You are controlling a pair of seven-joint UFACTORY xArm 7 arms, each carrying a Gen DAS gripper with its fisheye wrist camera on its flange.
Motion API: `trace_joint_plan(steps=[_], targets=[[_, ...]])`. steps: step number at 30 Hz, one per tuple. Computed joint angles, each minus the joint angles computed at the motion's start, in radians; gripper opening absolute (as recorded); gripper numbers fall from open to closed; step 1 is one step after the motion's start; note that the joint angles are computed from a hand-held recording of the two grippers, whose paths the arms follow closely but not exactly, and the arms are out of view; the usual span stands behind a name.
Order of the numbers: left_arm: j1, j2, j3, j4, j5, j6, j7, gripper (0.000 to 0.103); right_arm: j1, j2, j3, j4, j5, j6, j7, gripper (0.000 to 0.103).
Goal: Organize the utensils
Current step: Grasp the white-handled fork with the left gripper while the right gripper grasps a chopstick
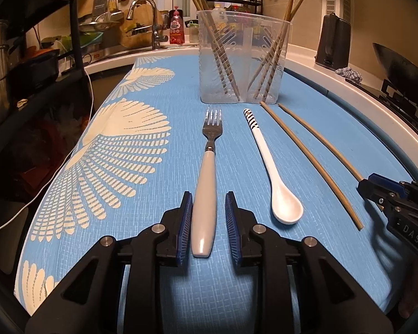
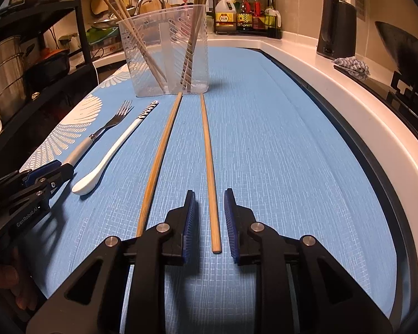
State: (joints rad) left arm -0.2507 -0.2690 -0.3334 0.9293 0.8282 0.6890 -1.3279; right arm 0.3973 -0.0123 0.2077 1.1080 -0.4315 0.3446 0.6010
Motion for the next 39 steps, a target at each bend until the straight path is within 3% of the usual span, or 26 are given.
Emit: trace_joint_plan(steps=[5,8,16,39], targets=[[-0.001,-0.002,0.005,-0.004,-0.012,-0.003,0.007,0.024,-0.007,0.003,-0.003,-0.019,-0.123,-0.061,0.100,0.020],[-0.001,-0.008,0.006,-0.008,-0.015,-0.004,0.016,0.018,-0.007,0.002,-0.003,-0.023,-0.124,-0.073,0.107,0.006],[0.001,-0.041,-0.018,-0.035,-0.036,-0.008,0.035,0.018,-0.016,-0.012,0.004,-0.029,-0.190,-0.048,0.205,0.007],[0.004,-0.031,-0.021,-0.028,-0.015,-0.003,0.017,0.020,-0.015,-0.008,0.003,-0.026,-0.211,-0.045,0.207,0.008]])
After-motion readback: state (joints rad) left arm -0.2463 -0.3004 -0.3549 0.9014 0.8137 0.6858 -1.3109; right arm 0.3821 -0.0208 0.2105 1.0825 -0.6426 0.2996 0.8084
